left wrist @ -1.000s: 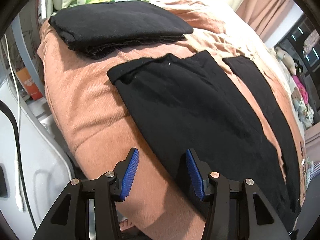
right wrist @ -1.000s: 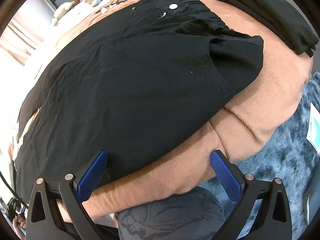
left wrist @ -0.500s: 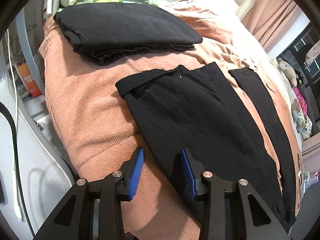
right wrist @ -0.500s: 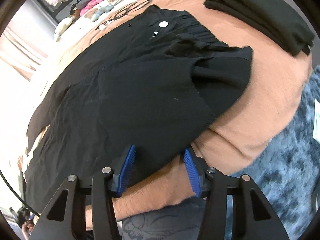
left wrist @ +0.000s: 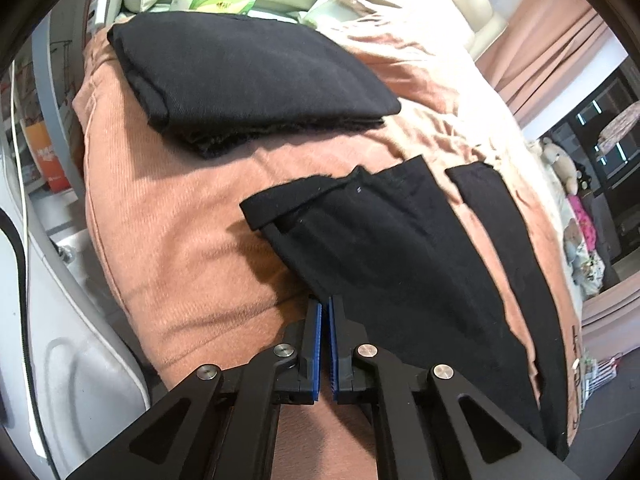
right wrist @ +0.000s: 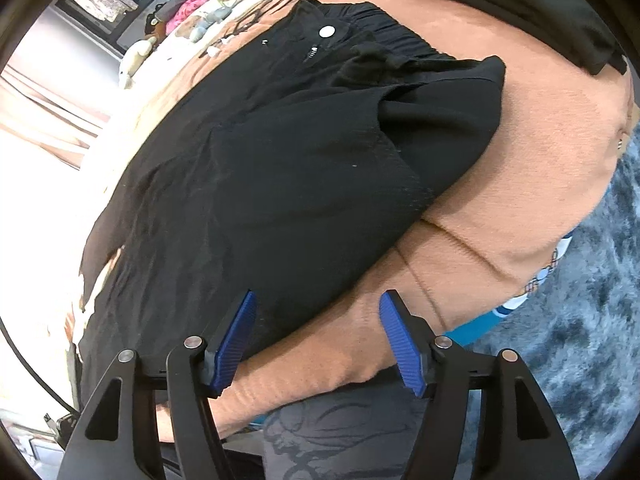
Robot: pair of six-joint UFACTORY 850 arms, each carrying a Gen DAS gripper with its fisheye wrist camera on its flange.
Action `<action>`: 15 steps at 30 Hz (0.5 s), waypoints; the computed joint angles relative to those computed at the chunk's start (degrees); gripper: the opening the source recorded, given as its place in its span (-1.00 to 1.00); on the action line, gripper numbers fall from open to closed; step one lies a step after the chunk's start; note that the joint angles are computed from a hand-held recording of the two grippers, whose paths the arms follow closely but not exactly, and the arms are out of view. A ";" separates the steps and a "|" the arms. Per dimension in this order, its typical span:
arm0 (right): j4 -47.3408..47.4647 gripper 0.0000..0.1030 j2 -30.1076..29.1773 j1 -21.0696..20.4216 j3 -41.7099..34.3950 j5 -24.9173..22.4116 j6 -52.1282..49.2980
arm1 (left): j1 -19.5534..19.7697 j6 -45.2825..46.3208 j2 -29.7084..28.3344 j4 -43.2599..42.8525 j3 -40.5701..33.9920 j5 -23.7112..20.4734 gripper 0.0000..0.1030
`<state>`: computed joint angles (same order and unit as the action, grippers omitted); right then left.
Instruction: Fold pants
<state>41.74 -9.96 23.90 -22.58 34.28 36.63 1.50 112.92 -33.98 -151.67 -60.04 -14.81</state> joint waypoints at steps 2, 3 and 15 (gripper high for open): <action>-1.22 0.23 -0.26 -0.08 0.42 1.20 1.58 | 0.33 -5.62 -0.55 6.06 -0.78 -0.01 -0.93; -1.31 0.23 -0.56 0.30 0.46 1.91 2.45 | 0.55 -8.38 -0.87 9.05 -1.16 -0.29 -0.93; -4.11 0.45 0.29 1.21 7.28 11.79 17.24 | 1.81 -21.15 -4.37 21.15 -4.33 -1.95 -0.67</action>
